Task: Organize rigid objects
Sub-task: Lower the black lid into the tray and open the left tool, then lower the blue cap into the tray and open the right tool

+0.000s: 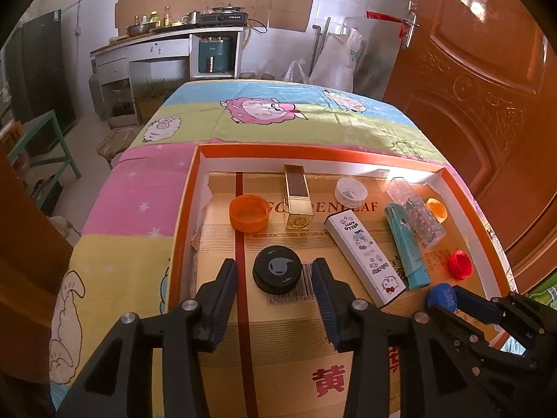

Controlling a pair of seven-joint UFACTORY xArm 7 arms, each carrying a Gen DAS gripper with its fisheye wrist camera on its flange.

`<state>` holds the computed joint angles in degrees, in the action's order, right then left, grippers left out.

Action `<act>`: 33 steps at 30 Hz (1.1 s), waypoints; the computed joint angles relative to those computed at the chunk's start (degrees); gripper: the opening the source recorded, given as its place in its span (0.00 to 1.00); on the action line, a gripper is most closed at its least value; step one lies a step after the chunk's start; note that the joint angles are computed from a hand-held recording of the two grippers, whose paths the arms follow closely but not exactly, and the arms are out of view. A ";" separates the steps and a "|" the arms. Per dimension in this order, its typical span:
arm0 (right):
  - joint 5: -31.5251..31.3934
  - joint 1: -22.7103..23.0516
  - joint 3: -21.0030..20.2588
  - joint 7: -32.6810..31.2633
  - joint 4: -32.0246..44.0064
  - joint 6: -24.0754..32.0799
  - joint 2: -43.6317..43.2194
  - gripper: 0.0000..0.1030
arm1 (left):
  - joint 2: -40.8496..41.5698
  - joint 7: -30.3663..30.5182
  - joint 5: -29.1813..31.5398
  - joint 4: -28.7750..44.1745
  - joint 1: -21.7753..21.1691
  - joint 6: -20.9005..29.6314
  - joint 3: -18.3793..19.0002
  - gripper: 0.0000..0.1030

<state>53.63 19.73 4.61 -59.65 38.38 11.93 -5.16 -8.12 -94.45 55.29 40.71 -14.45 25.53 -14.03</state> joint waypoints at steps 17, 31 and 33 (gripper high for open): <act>1.86 1.61 -1.01 -0.86 -1.86 -0.44 -2.95 0.39 | -6.32 -0.24 -1.47 -2.97 0.90 1.48 -2.96 0.43; -1.13 5.13 -5.65 3.12 -8.15 0.34 -13.34 0.40 | -13.41 1.17 -5.94 -4.49 0.82 5.50 -8.19 0.43; -2.27 5.73 -6.37 4.73 -9.33 0.01 -15.29 0.40 | -14.71 1.43 -6.89 -4.79 0.63 6.29 -9.01 0.43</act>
